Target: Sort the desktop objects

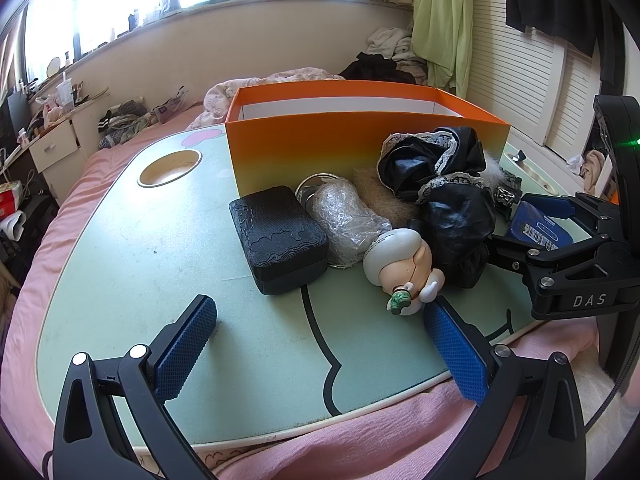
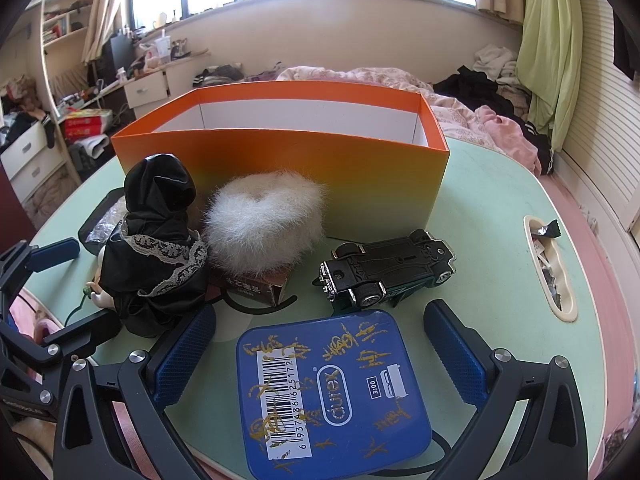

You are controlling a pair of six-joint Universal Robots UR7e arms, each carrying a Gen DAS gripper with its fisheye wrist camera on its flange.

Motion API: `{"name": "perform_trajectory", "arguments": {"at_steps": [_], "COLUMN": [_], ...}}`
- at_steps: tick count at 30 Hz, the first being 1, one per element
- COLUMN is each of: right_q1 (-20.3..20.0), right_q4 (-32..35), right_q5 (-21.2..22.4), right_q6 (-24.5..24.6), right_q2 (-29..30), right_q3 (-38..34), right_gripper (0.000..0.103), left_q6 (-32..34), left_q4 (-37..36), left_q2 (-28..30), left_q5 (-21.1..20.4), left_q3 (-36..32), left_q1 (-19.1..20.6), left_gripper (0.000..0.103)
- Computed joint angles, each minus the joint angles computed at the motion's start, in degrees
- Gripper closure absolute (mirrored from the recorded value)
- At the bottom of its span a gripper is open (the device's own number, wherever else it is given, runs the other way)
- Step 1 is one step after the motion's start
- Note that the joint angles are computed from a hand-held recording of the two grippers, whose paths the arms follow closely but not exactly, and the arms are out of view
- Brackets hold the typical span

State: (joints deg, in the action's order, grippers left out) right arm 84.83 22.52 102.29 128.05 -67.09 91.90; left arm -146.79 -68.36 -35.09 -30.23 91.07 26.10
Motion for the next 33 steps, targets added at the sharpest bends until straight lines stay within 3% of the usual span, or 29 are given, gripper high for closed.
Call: {"name": "perform_trajectory", "arguments": {"at_steps": [14,17,19,21,23,25,27,29,33], "right_q1": [0.12,-0.67,-2.21,-6.03,-9.51,-10.19,-9.84,-10.24,-10.5], "right_q4": [0.78,-6.47,-12.84,-17.29,-17.39,-16.33,-12.92,-10.53,-6.58], "right_q5": [0.31,0.36,-4.17,-15.87,-26.28,-27.99,-25.48,-23.99,-22.29], "right_q6": [-0.13,2.95,3.47,2.98,1.07,0.4,2.34,4.8,3.33], "right_q2": [0.21,-3.44,-8.45,-14.78,-18.15,-18.06,-15.7,-14.42,-13.12], "right_q3": [-0.54,3.64,8.56,14.21,16.94,16.78,13.87,11.74,10.08], "right_gripper": [0.0,0.0,0.001,0.002,0.002,0.002,0.006,0.023,0.026], "left_q6": [-0.29,0.09,-4.37,-13.98,-20.04,-20.17,-18.67,-17.66,-9.82], "left_q4": [0.29,-1.19,2.03,11.13,17.04,18.6,17.42,13.85,-2.25], "left_q2": [0.15,-0.35,-0.23,0.78,1.06,0.17,-1.57,-4.05,-9.11], "left_q5": [0.24,1.39,3.24,4.19,4.61,3.28,1.49,0.66,2.88], "left_q3": [0.05,1.45,1.91,0.51,-0.17,-0.3,0.67,3.16,10.38], "left_q1": [-0.06,-0.74,-2.13,-3.95,-5.03,-4.93,-4.23,-3.41,-1.41], "left_gripper": [0.0,0.0,0.002,0.003,0.007,0.025,0.029,0.029,0.029]}}
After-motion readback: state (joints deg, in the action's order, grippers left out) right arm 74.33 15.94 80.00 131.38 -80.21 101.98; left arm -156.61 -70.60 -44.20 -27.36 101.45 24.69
